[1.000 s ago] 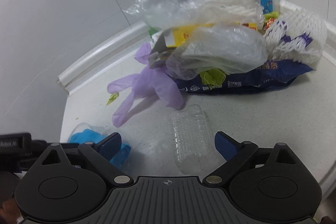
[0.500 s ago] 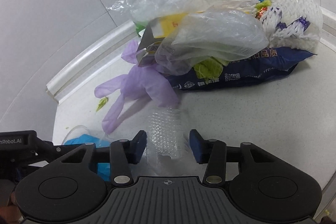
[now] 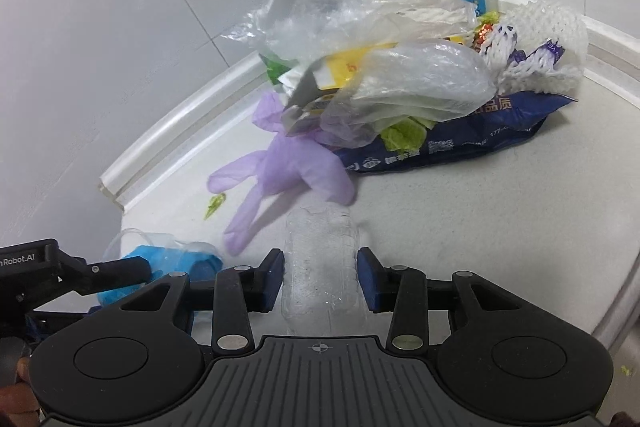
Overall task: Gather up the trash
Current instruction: 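Carry the blue cup and clear tray over the white bin with both tools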
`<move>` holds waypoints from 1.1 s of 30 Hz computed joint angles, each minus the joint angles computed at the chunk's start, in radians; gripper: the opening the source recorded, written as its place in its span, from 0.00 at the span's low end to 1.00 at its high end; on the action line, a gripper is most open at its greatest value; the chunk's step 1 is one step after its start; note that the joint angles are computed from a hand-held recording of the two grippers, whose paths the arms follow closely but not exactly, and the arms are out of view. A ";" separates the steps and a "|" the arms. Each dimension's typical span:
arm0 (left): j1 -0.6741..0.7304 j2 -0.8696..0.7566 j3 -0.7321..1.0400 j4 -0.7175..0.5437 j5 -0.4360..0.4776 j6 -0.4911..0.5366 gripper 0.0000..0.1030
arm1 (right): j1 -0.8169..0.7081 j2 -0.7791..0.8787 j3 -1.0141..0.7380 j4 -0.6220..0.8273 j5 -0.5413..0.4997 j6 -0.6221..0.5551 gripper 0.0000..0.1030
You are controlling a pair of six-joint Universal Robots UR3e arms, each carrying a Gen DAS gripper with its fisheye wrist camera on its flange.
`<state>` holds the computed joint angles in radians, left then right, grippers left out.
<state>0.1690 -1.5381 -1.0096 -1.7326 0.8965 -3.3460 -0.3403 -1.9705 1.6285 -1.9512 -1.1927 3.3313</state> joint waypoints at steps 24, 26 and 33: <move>0.719 0.283 -0.092 -0.463 -0.026 0.575 0.47 | 0.649 0.598 -0.635 -0.006 -0.203 0.150 0.38; 0.753 0.306 -0.148 -0.433 -0.007 0.587 0.47 | 0.694 0.680 -0.723 0.016 -0.205 0.145 0.38; 0.828 0.368 -0.374 -0.273 0.079 0.597 0.47 | 0.809 0.910 -0.959 0.093 -0.187 0.116 0.38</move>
<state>0.9972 -1.1697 -1.3835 -2.0053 0.9756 -2.7492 0.4687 -1.0601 0.6697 -1.8578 -1.3792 3.4470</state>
